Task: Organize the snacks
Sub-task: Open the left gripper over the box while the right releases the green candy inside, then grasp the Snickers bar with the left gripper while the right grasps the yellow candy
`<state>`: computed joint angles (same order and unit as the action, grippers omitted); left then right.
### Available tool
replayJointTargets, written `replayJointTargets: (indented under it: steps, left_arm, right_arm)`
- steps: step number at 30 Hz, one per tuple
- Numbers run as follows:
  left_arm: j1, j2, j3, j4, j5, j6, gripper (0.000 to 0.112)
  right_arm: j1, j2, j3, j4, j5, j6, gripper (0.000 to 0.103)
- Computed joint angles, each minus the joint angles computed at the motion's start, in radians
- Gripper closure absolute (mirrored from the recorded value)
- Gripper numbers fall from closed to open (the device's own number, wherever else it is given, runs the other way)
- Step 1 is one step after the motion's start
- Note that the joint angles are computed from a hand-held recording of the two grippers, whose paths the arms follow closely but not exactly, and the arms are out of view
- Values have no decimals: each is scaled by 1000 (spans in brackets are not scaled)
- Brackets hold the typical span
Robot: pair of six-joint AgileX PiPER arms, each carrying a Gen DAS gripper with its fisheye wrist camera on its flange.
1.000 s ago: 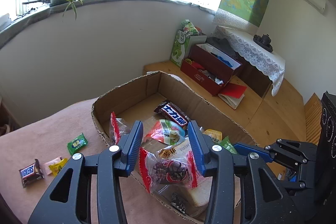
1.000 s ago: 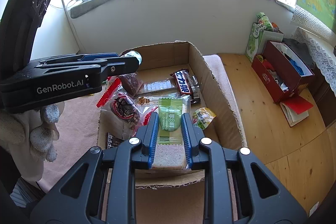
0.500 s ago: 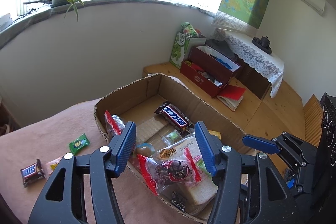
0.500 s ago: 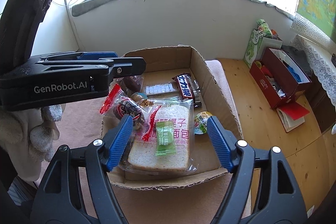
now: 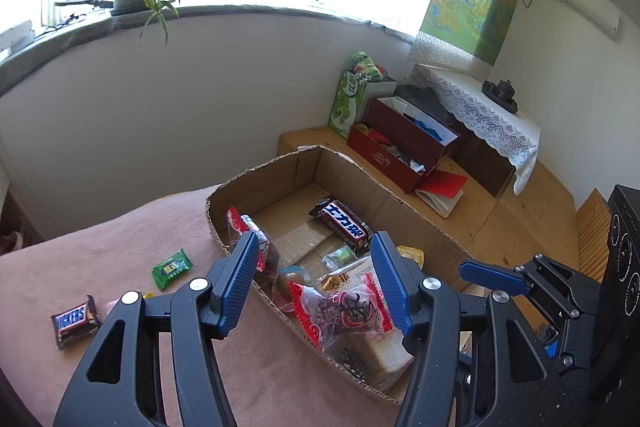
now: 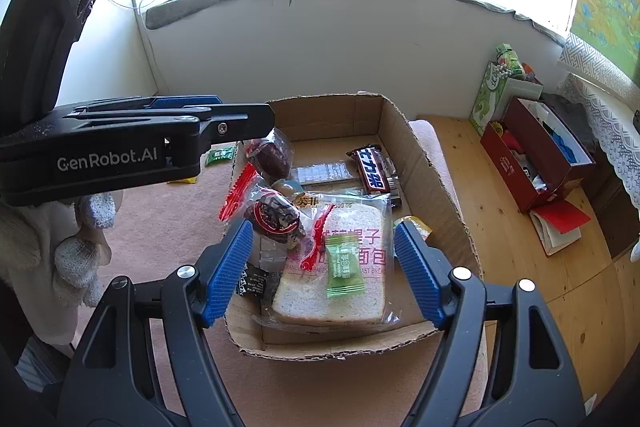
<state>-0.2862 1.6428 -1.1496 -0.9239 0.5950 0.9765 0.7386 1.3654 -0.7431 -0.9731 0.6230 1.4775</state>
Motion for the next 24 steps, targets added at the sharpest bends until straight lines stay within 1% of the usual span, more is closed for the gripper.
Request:
replayJointTargets:
  steps: [7,13,18,24]
  left_arm:
    - [98,-20,23,-50,47,58,55]
    - [241,-13,32,-86,103,115,55]
    - [376,12,29,-97,151,149,54]
    - [505,69,5,-87,190,176,54]
  right_arm:
    - [52,34,-50,-2,26,14,27]
    - [87,73,-94,-5,3,24,27]
    - [126,145,-156,-8,-20,34,27]
    - [157,266,-266,26,-58,-13,27]
